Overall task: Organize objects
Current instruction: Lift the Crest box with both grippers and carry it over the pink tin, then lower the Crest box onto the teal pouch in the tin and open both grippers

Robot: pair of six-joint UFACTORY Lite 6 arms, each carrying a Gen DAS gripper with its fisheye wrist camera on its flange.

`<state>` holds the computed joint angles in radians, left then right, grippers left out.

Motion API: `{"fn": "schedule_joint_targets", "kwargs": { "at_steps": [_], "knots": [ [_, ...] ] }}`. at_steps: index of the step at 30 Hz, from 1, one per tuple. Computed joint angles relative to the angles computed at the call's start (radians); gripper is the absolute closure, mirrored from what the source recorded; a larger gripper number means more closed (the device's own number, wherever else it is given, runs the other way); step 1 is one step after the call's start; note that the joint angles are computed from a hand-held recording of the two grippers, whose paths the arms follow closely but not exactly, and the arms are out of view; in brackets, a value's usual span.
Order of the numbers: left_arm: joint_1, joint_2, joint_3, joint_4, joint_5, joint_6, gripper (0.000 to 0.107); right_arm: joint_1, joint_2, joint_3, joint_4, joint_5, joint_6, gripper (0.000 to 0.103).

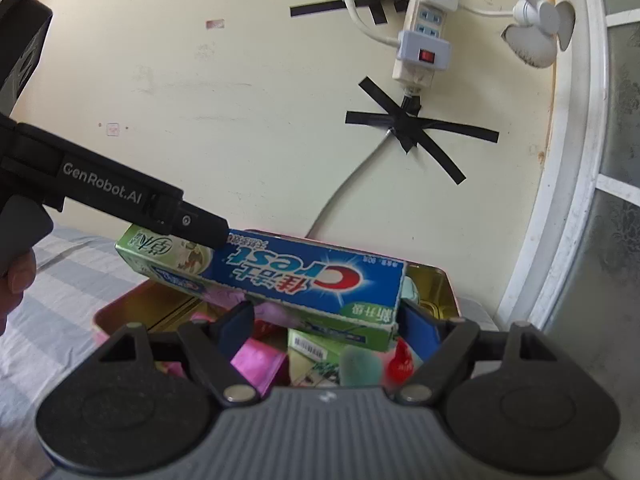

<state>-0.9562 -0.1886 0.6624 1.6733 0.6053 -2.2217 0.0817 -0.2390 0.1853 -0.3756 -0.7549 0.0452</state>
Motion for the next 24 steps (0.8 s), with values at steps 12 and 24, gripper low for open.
{"fn": "schedule_joint_targets", "kwargs": {
  "at_steps": [12, 24],
  "knots": [
    [0.233, 0.319, 0.308, 0.124, -0.154, -0.051, 0.015, -0.053, 0.429, 0.53, -0.239, 0.199, 0.215, 0.024],
    [0.302, 0.593, 0.511, 0.108, -0.201, -0.017, 0.014, -0.07, 0.742, 0.897, -0.54, 0.349, 0.624, 0.019]
  ]
}}
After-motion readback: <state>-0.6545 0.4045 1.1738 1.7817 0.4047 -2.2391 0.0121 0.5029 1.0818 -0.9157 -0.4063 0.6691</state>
